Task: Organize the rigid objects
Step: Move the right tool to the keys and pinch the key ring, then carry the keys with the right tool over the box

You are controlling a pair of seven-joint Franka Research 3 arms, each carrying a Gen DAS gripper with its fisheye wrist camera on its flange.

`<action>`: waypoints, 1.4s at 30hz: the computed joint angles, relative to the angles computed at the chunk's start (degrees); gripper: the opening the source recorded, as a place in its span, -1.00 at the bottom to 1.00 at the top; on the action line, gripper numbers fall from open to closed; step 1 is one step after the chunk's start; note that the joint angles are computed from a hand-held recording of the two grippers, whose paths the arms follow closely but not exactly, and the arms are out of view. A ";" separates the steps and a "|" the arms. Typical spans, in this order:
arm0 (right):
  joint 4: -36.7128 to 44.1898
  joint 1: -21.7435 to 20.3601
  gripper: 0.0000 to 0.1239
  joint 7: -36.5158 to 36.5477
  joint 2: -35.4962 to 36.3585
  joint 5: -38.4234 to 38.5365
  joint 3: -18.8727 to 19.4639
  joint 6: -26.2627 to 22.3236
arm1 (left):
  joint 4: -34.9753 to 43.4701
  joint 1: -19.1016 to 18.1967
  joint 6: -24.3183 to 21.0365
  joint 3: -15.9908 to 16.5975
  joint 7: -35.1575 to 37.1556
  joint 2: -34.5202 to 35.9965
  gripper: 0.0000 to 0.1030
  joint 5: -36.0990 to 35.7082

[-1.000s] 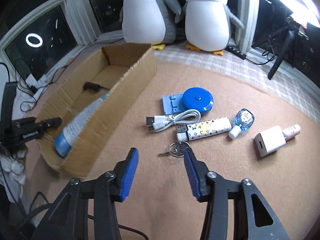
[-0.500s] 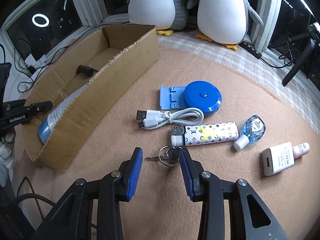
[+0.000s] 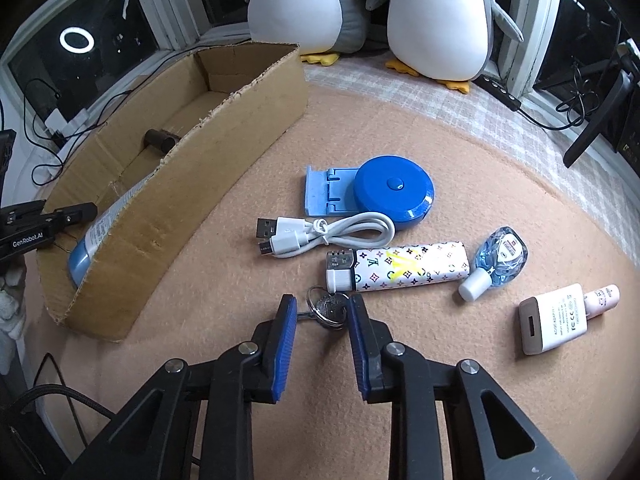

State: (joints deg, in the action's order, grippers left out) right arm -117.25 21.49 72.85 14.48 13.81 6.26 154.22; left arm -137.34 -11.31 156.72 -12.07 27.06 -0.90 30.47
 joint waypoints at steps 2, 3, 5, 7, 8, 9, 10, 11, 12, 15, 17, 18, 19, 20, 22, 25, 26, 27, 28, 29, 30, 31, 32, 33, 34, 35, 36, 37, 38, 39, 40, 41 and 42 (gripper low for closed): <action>0.28 -0.08 -0.73 0.45 0.18 0.08 -0.16 -0.19 | 0.02 -0.01 0.00 0.00 0.00 0.00 -0.62 -0.02; 0.45 -0.27 -0.75 0.42 0.26 0.58 -0.06 -0.42 | 0.03 -0.02 -0.01 0.00 -0.03 0.01 -0.62 -0.03; 0.66 -0.61 -0.80 0.14 0.36 1.51 0.13 -0.69 | 0.05 -0.02 -0.03 0.00 -0.06 0.02 -0.61 -0.02; 0.58 -0.54 -0.86 0.58 0.31 1.49 -0.05 -0.54 | 0.03 -0.02 0.01 0.01 -0.09 0.01 -0.61 0.02; 0.48 -0.42 -0.94 1.00 0.25 1.30 -0.17 -0.45 | 0.03 -0.02 0.01 0.01 -0.09 0.01 -0.61 0.02; 0.48 -0.45 -0.96 1.20 0.26 1.35 -0.20 -0.55 | 0.05 -0.03 0.04 0.00 -0.17 0.03 -0.61 0.01; 0.40 -0.60 -0.96 1.15 0.22 1.83 -0.03 -0.66 | 0.06 -0.04 0.07 -0.01 -0.28 0.05 -0.62 0.10; 0.21 -0.66 -0.96 1.07 0.12 2.21 0.11 -0.54 | 0.09 -0.05 0.09 -0.02 -0.36 0.09 -0.62 0.17; -0.21 -0.50 -0.96 1.25 -0.08 2.08 0.09 -0.04 | 0.09 -0.05 0.09 -0.01 -0.36 0.09 -0.62 0.17; -0.85 -0.31 -0.97 1.73 -0.42 2.14 0.13 0.93 | 0.12 -0.09 0.08 -0.03 -0.50 0.10 -0.62 0.27; -1.52 -0.28 -0.97 2.26 -0.96 2.75 0.23 1.92 | 0.06 -0.11 0.22 -0.03 -0.64 0.08 -0.61 0.42; -1.84 -0.36 -0.97 2.26 -1.30 3.06 0.30 2.31 | -0.03 -0.08 0.33 0.00 -0.61 0.04 -0.62 0.41; -2.17 -0.41 -0.97 2.22 -1.64 3.33 0.38 2.71 | -0.02 -0.08 0.35 -0.01 -0.68 0.04 -0.62 0.40; -2.66 -0.31 -0.97 2.39 -2.10 3.29 0.36 3.34 | -0.06 -0.08 0.39 -0.01 -0.76 0.01 -0.62 0.48; -3.16 -0.10 -0.97 2.92 -2.72 2.90 0.24 3.92 | -0.18 -0.04 0.57 0.00 -0.95 -0.06 -0.62 0.66; -3.91 -0.29 -0.97 2.71 -3.90 4.02 0.65 4.56 | -0.25 0.02 0.73 0.03 -1.03 -0.08 -0.62 0.75; -4.23 -0.29 -0.97 2.57 -4.38 4.38 0.78 4.85 | -0.27 0.04 0.85 0.03 -1.14 -0.08 -0.62 0.83; -4.50 -0.26 -0.97 2.53 -4.89 4.81 0.92 5.14 | -0.30 0.06 0.94 0.04 -1.14 -0.08 -0.61 0.85; -4.65 -0.20 -0.97 2.54 -5.29 5.13 1.01 5.36 | -0.36 0.09 1.08 0.07 -1.09 -0.10 -0.61 0.81; -4.73 -0.18 -0.97 2.40 -5.63 5.52 1.12 5.52 | -0.36 0.10 1.08 0.05 -1.15 -0.09 -0.61 0.83; -4.92 -0.14 -0.97 2.15 -6.14 6.13 1.32 5.80 | -0.39 0.12 1.21 0.07 -1.14 -0.08 -0.62 0.83; -4.93 -0.06 -0.97 1.97 -6.46 6.49 1.43 5.97 | -0.42 0.13 1.28 0.07 -1.12 -0.10 -0.62 0.83; -5.03 0.10 -0.97 2.05 -6.85 6.68 1.48 6.27 | -0.42 0.14 1.28 0.07 -1.12 -0.10 -0.61 0.83; -5.05 0.24 -0.97 2.06 -7.23 7.09 1.61 6.51 | -0.49 0.15 1.37 0.06 -1.21 -0.15 -0.61 0.96; -5.02 0.29 -0.97 1.63 -7.58 7.98 1.86 6.78 | -0.56 0.18 1.48 0.08 -1.25 -0.19 -0.61 1.04; -4.98 0.38 -0.97 1.13 -7.93 8.95 2.13 7.02 | -0.63 0.20 1.58 0.08 -1.26 -0.23 -0.61 1.08; -4.84 0.51 -0.97 0.54 -8.26 9.99 2.42 7.28 | -0.68 0.22 1.66 0.08 -1.30 -0.25 -0.61 1.15; -4.70 0.71 -0.97 -0.14 -8.59 11.09 2.74 7.56 | -0.70 0.23 1.73 0.07 -1.37 -0.24 -0.61 1.27; -4.62 0.98 -0.97 -0.53 -8.81 11.86 2.94 7.86 | -0.77 0.26 1.87 0.07 -1.45 -0.26 -0.61 1.40; -4.34 1.17 -0.97 -1.37 -9.00 13.22 3.27 8.07 | -0.78 0.28 1.97 0.08 -1.49 -0.24 -0.61 1.44; -3.83 1.36 -0.97 -2.55 -9.04 15.03 3.69 8.18 | -0.78 0.30 2.03 0.09 -1.50 -0.21 -0.61 1.50; -3.45 1.56 -0.97 -3.35 -8.99 16.17 3.86 8.20 | -0.82 0.32 2.09 0.10 -1.53 -0.23 -0.61 1.58; -2.79 1.87 -0.97 -3.98 -8.76 17.19 4.11 8.24 | -0.83 0.33 2.14 0.09 -1.52 -0.23 -0.61 1.67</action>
State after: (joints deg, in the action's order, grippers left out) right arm -120.04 23.36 68.87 5.72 31.00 10.37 162.45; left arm -138.17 -10.98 158.85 -11.98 25.54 -1.13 32.14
